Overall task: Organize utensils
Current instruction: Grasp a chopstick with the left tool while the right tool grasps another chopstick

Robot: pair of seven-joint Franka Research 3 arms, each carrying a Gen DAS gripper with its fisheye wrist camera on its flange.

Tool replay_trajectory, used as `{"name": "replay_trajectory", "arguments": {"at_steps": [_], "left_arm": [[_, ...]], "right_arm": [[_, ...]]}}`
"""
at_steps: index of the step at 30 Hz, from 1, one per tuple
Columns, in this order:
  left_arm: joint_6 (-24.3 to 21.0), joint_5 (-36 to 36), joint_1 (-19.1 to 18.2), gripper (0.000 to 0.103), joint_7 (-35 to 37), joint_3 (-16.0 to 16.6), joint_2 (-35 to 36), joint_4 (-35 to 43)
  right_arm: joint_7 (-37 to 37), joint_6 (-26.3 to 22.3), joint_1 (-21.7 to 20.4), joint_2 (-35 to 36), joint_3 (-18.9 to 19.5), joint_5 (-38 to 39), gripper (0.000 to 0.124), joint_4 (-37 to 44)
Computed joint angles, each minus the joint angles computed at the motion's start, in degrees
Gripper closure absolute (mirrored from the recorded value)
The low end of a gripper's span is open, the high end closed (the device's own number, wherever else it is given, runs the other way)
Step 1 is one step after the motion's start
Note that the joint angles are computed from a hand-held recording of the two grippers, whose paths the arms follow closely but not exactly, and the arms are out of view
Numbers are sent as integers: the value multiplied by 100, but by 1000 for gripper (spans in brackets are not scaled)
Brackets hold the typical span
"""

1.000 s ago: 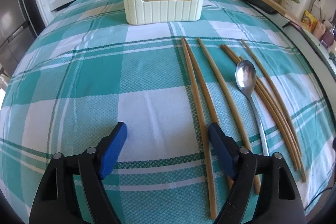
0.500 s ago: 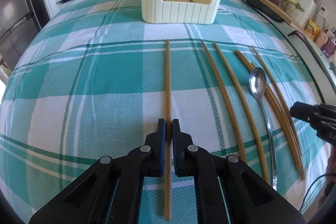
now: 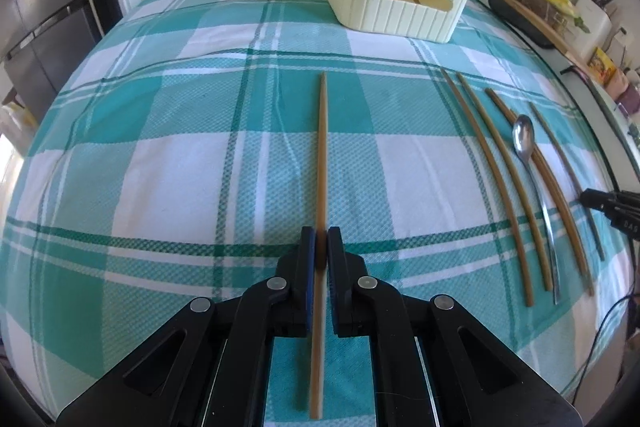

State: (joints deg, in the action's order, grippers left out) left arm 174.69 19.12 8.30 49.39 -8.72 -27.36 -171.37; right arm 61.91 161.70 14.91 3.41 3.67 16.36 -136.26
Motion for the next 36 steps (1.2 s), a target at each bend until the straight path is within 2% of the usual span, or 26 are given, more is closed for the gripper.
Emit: {"name": "replay_trajectory", "arguments": {"at_steps": [1,2,3,5,6,7,12,19,21,25,29,32,34,35,36], "left_arm": [[14,-50,-160,93,144,225,-46,-49],[27,-133,-344,82,307,460,-76,-79],[62,-239,-553,66,519,746,-112,-119],[142,-391,-707,51,805,983,-231,-202],[137,-441,-750,49,947,1051,-293,-222],[92,-485,-791,49,1090,1099,-340,-219],[-216,-717,-942,47,1724,1209,-249,28],[-559,-1176,-1094,47,2471,1312,473,716],[-669,-1264,-1033,47,2632,1253,736,940],[-855,-1006,-590,47,2571,854,1192,1317],[-932,-1212,-610,47,2852,916,1457,1605],[-1059,-1309,-543,51,2934,871,1705,1896],[-1098,-1349,-497,67,2939,825,1823,2048],[-1132,-1371,-482,85,2935,803,1869,2115],[-1160,-1456,-490,96,2976,803,1919,2180]], "right_arm": [[-71,-38,-26,-39,-10,54,116,-32],[-112,-64,-45,-55,-21,100,116,-38],[-167,-97,-64,-82,-28,154,115,-52],[-429,-223,-109,-154,-33,370,104,-80],[-531,-263,-122,-189,-41,426,95,-94],[-595,-254,-125,-225,-47,443,90,-122],[-720,-438,-151,-224,-82,466,90,-23],[-763,-945,-169,51,-85,302,90,450],[-663,-954,-141,169,-77,126,90,585],[-528,-1126,-93,473,-65,-102,90,948],[-348,-1056,-25,827,-44,-288,90,1346],[-337,-1116,11,1136,6,-267,90,1755],[-205,-1179,58,1382,14,-250,91,2086],[-130,-1200,83,1473,7,-265,95,2219],[-42,-1228,131,1573,-15,-342,111,2366]]}}
